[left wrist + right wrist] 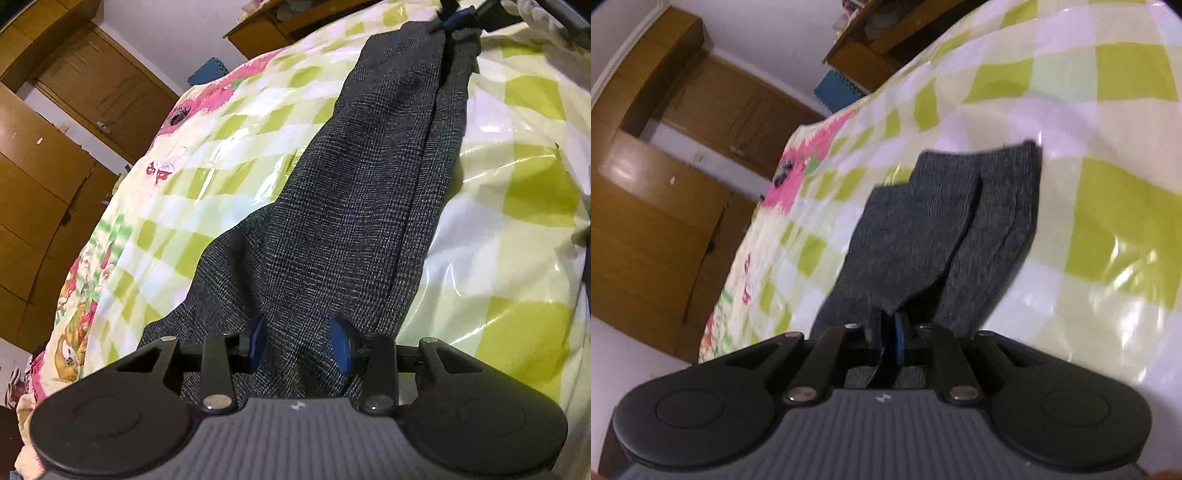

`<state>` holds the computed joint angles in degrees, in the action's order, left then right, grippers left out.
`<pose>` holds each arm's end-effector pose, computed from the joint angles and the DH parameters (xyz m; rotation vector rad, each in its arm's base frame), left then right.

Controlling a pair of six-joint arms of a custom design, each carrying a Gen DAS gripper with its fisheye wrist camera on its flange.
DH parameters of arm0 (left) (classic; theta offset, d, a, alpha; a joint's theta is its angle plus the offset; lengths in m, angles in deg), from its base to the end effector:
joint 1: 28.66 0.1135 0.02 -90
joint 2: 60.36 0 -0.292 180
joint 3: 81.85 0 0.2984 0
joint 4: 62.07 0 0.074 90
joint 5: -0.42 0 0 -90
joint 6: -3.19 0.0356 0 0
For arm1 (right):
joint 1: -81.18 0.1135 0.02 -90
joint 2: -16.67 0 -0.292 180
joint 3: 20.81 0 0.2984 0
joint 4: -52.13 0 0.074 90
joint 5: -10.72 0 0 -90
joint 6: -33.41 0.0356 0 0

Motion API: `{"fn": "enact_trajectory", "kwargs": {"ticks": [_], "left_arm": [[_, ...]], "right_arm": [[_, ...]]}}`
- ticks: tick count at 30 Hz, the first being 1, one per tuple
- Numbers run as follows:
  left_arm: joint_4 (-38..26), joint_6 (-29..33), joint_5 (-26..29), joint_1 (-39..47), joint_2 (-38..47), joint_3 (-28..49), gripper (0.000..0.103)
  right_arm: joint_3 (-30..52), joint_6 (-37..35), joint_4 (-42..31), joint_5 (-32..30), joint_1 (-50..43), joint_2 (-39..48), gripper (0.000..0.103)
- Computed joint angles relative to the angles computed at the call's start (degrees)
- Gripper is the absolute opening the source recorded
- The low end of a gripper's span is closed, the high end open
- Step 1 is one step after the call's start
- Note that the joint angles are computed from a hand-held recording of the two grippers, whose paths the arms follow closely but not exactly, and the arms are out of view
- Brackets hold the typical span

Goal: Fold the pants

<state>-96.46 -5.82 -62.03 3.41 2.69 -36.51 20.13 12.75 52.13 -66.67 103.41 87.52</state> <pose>0.2094 0.1118 0.1997 1.1610 2.0712 0.3578 0.2595 0.0976 0.1863 0.9904 1.9261 0.7295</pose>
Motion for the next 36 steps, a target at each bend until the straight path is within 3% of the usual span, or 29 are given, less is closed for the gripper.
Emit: {"fn": "enact_trajectory", "kwargs": {"ticks": [2,4,7,10,15,21,24,27,29,30,33,34,36], "left_arm": [[0.6,-1.4,-1.7,-1.5,-0.5,-0.3,0.052],[1.4,-2.5,-3.1,-3.0,-0.7,-0.7,0.052],[2.4,-3.8,-4.7,-5.1,-1.7,-1.7,0.052],[2.7,-4.5,-6.0,-7.0,-2.5,-2.1,0.052],[1.2,-4.8,-5.6,-8.7,-4.3,-1.8,0.053],[1.2,-4.9,-5.5,-10.1,-6.1,-3.6,0.053],[2.8,-4.3,-6.0,-10.5,-6.3,-5.0,0.053],[2.4,-5.1,-6.3,-11.0,-5.9,-4.3,0.053],[2.6,-5.4,-6.4,-11.4,-5.3,-3.9,0.053],[2.8,-5.6,-6.6,-11.8,-5.2,-3.9,0.053],[3.0,-6.2,-6.9,-12.6,-4.9,-3.6,0.053],[2.8,-6.3,-6.8,-12.7,-4.9,-3.5,0.053],[2.7,-6.0,-6.6,-12.7,-4.8,-3.2,0.053]], "right_arm": [[1.3,0.7,0.1,0.3,-1.0,1.8,0.044],[1.1,1.3,3.4,-1.0,-3.4,3.9,0.048],[1.9,2.9,5.7,-3.7,-6.2,7.4,0.041],[0.0,5.3,11.5,-7.5,-8.3,8.9,0.005],[-4.5,2.5,16.0,-6.9,-8.8,0.7,0.005],[-9.6,-0.5,12.3,0.8,-4.9,-8.8,0.005],[-11.3,3.7,13.0,-6.2,-8.9,-4.2,0.005],[-12.8,2.8,18.2,-6.9,-9.6,-4.0,0.009],[-10.6,1.8,17.9,-8.9,-11.0,-2.2,0.024],[-8.7,1.6,16.8,-9.8,-11.7,-0.7,0.026],[-1.8,0.1,9.3,-12.6,-13.0,3.6,0.018],[-0.3,-1.0,8.6,-12.8,-12.9,4.0,0.005],[0.4,-0.8,12.6,-15.1,-13.4,3.8,0.006]]}}
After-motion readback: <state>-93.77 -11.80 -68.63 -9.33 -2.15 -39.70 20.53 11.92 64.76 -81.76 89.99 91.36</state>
